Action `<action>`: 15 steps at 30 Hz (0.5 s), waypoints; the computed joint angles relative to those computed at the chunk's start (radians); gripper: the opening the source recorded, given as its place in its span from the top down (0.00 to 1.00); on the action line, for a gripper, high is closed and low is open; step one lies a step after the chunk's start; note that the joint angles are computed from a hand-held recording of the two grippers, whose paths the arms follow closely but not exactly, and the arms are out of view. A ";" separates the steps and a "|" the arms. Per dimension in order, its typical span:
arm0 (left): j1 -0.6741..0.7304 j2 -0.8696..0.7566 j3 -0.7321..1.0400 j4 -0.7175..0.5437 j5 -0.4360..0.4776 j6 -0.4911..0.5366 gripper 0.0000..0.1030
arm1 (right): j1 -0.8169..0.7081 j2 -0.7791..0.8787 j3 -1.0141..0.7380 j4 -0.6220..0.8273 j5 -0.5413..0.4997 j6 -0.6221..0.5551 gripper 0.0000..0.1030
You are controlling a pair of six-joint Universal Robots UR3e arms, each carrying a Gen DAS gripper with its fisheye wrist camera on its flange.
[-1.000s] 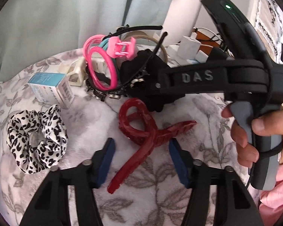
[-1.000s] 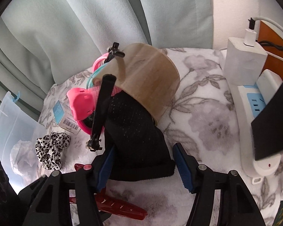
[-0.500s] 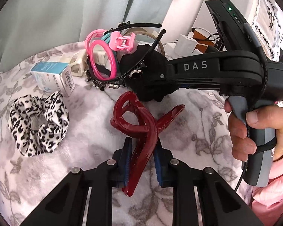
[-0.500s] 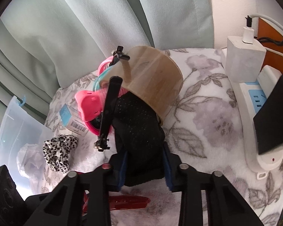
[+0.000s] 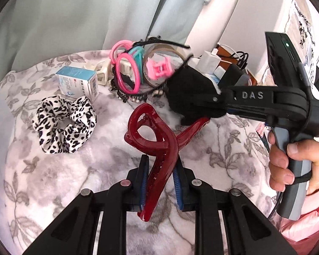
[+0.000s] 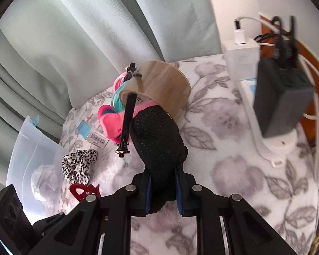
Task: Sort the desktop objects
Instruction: 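Lift the red claw clip with the left tool while the right tool lifts the black cloth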
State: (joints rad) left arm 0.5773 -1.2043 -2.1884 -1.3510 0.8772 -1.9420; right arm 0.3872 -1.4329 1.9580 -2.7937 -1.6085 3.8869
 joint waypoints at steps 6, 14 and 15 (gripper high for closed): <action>0.088 0.031 0.029 -0.120 -0.025 0.101 0.78 | 0.070 -0.115 0.043 0.021 -0.074 0.045 0.83; 0.202 0.122 0.098 -0.347 -0.076 0.205 0.78 | 0.169 -0.165 0.023 0.123 -0.154 0.072 0.83; 0.212 0.125 0.109 -0.377 -0.080 0.223 0.78 | 0.180 -0.168 0.027 0.125 -0.154 0.078 0.83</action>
State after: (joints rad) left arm 0.7896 -1.0793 -2.0796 -1.7278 0.7973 -1.7195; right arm 0.5675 -1.6011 1.9853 -2.6685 -1.7629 3.9647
